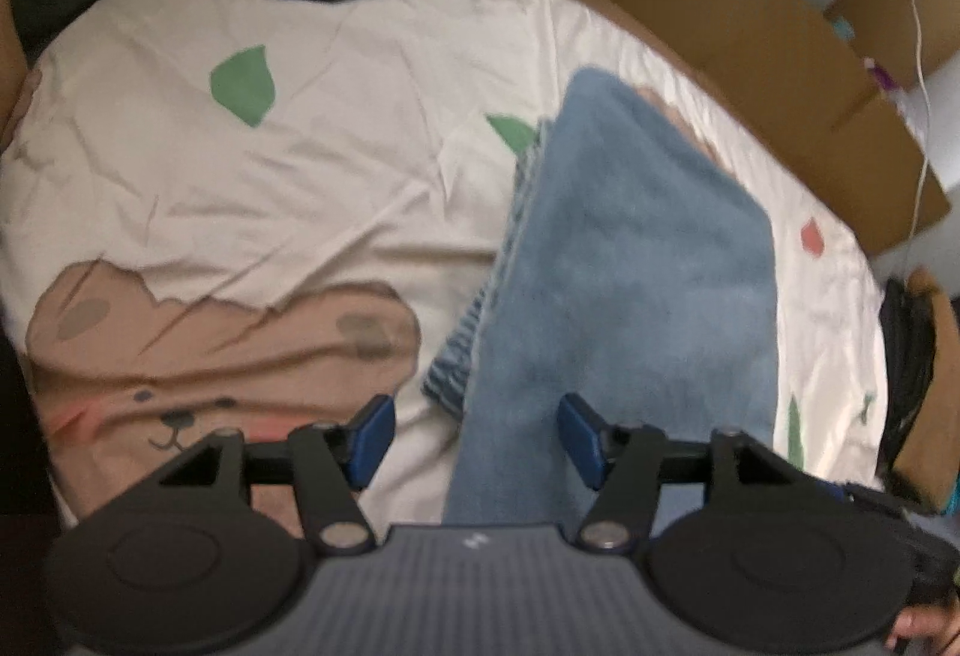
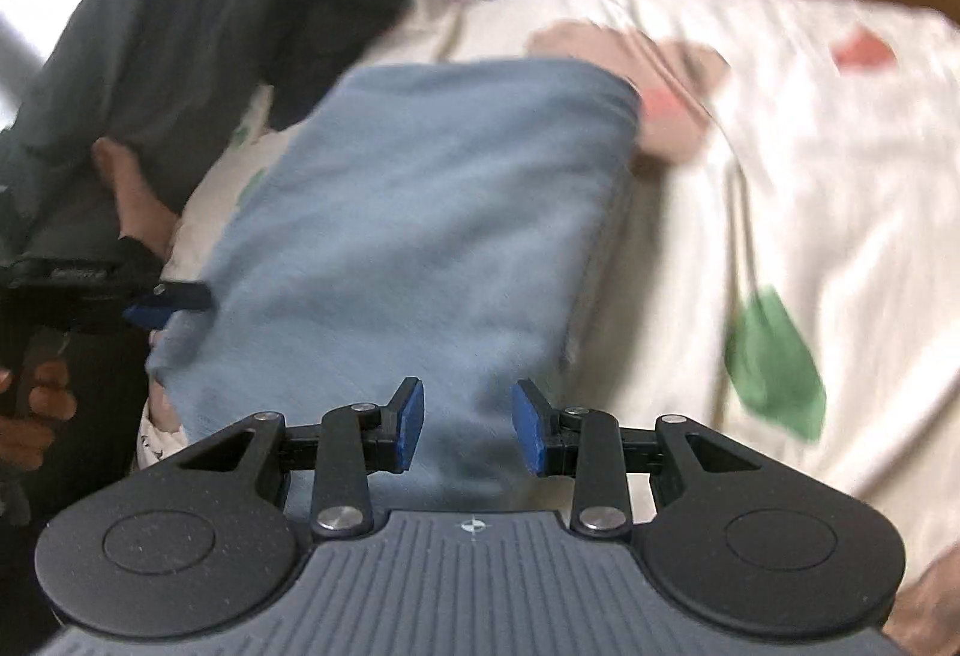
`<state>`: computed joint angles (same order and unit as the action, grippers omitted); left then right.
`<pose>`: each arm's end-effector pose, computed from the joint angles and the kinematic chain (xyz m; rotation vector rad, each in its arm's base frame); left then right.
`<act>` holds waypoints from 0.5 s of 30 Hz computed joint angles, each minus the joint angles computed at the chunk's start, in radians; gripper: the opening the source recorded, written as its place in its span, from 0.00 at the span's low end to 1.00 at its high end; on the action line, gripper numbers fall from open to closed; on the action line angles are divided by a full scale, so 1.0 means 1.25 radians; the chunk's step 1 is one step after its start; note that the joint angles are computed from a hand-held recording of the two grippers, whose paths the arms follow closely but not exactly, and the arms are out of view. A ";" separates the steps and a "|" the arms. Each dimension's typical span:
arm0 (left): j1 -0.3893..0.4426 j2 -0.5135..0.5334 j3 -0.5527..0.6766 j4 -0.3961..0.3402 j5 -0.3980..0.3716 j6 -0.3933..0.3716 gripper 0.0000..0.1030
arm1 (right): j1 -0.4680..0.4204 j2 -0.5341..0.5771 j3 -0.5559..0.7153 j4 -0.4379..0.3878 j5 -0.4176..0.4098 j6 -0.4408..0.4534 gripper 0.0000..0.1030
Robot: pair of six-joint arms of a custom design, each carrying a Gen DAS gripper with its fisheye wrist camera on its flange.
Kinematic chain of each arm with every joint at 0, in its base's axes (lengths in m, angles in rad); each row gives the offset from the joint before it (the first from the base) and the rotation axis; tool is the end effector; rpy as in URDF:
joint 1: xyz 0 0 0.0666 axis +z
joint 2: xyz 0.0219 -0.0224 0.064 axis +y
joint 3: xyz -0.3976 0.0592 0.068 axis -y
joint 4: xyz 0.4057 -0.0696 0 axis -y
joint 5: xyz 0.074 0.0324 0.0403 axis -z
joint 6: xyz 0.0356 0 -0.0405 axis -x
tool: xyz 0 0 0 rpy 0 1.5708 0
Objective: Fold clothes
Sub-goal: 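Move the open right gripper to the folded jeans end and close on it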
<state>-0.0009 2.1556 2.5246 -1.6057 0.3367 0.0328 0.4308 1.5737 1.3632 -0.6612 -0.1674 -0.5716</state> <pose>0.7116 -0.0128 0.4692 0.0353 2.7766 -0.4796 0.5046 0.2380 0.3596 0.1009 2.5331 0.6302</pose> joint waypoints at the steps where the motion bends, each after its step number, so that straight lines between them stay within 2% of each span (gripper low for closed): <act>1: 0.000 0.003 0.003 -0.013 0.009 -0.009 0.65 | -0.002 -0.002 -0.013 0.009 -0.008 -0.020 0.39; 3: -0.003 0.014 0.018 -0.044 0.006 -0.023 0.70 | -0.008 -0.010 -0.035 0.029 -0.029 -0.048 0.39; 5: -0.009 0.017 0.021 -0.061 -0.020 -0.031 0.71 | -0.012 -0.010 -0.049 0.048 -0.044 -0.070 0.39; 7: -0.011 0.011 0.004 -0.061 -0.012 -0.031 0.71 | -0.013 -0.007 -0.058 0.061 -0.063 -0.096 0.40; 11: -0.015 -0.015 -0.047 -0.040 -0.002 -0.043 0.50 | -0.014 -0.007 -0.072 0.075 -0.078 -0.128 0.42; 12: -0.017 -0.023 -0.061 -0.029 -0.012 -0.048 0.40 | -0.014 -0.005 -0.074 0.077 -0.082 -0.136 0.43; 15: -0.013 -0.042 -0.087 -0.006 -0.014 -0.047 0.23 | -0.014 0.001 -0.070 0.066 -0.092 -0.145 0.45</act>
<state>-0.0177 2.1025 2.4160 -1.6134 0.3188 -0.0264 0.4130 1.5754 1.2755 -0.5789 -0.2822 -0.7532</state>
